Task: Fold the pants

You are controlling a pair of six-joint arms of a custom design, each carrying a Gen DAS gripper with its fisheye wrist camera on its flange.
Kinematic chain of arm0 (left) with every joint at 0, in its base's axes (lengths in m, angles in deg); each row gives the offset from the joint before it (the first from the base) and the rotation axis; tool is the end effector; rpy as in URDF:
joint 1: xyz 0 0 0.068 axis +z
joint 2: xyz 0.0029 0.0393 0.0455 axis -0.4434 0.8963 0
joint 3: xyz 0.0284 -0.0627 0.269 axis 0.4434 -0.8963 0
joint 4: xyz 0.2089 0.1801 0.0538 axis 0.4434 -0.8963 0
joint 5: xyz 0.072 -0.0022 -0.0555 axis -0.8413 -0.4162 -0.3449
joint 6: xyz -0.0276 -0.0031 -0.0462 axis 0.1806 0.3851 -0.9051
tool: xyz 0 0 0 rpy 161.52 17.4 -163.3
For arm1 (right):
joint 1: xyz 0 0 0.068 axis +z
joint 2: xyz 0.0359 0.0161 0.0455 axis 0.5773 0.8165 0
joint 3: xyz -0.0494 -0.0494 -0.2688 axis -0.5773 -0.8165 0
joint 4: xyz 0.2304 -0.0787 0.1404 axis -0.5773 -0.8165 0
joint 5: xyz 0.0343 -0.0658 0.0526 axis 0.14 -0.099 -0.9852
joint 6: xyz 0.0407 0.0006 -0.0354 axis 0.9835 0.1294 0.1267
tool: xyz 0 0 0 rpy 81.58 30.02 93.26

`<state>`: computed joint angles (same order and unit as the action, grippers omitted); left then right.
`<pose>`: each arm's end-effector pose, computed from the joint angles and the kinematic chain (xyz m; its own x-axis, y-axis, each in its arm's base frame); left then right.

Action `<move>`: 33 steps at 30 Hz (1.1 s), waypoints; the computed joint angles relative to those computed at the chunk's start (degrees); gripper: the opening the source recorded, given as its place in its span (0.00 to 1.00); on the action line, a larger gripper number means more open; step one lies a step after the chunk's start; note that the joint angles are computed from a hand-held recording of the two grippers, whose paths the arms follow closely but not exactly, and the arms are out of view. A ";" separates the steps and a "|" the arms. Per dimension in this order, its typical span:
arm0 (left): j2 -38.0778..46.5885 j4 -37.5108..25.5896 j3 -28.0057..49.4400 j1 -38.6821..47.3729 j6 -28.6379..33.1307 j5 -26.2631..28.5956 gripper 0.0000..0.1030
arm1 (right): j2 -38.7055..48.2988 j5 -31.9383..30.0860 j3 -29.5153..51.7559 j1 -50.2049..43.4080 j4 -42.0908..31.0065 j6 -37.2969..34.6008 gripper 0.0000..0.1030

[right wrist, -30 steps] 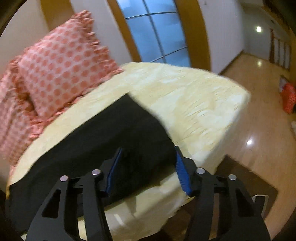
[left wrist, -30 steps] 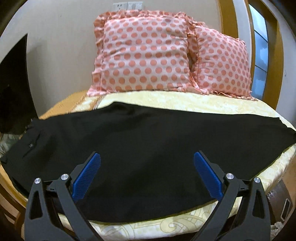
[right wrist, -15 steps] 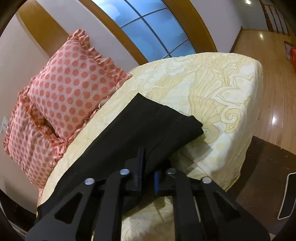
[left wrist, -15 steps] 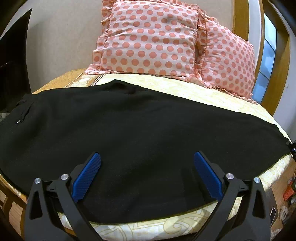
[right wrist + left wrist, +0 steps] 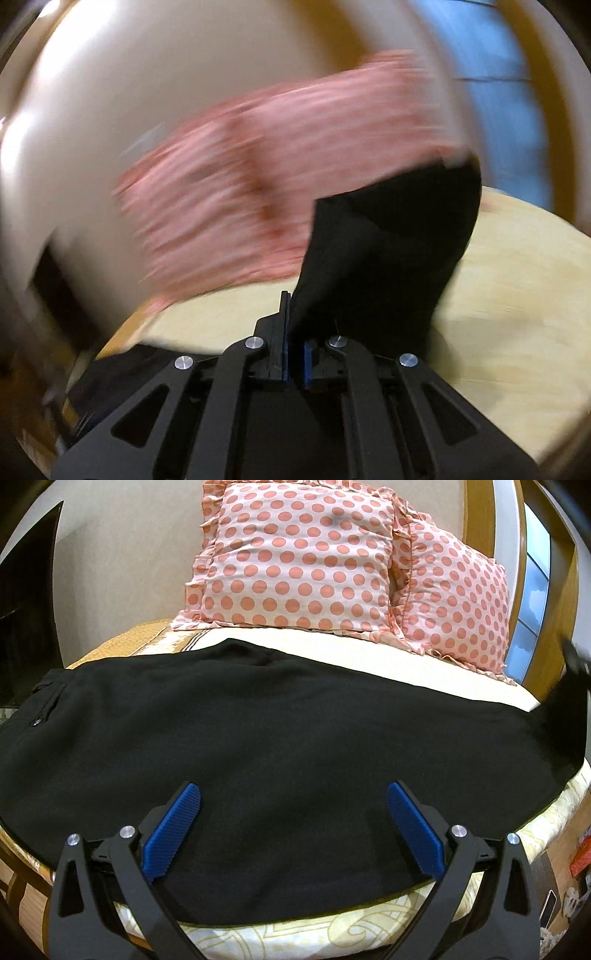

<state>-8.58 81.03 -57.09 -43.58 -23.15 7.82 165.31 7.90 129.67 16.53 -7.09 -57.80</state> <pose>0.2706 -0.0791 0.1485 -0.6082 -0.0557 -0.7918 0.0524 0.9925 -0.1100 0.3111 -0.0844 0.2984 -0.5357 0.3118 -0.7847 -0.1061 0.8971 0.4289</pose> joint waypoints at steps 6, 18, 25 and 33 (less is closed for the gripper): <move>-1.90 -1.02 -0.54 0.80 -0.17 1.40 0.98 | 8.38 3.08 3.27 26.99 -6.73 -9.63 0.05; -21.70 -6.54 -5.91 17.86 -1.16 3.93 0.98 | 12.27 14.02 3.49 38.53 -6.03 -10.79 0.05; -24.20 -9.59 -6.85 27.24 -1.77 5.18 0.98 | 8.63 17.42 0.08 43.53 -8.78 -19.47 0.31; -26.83 -11.72 -7.50 40.17 -3.44 11.73 0.98 | 12.87 13.02 5.49 39.96 -5.70 -11.15 0.36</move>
<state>-35.41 69.31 -64.59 -3.40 -26.59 19.54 178.17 20.92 135.16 56.50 -12.78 -68.95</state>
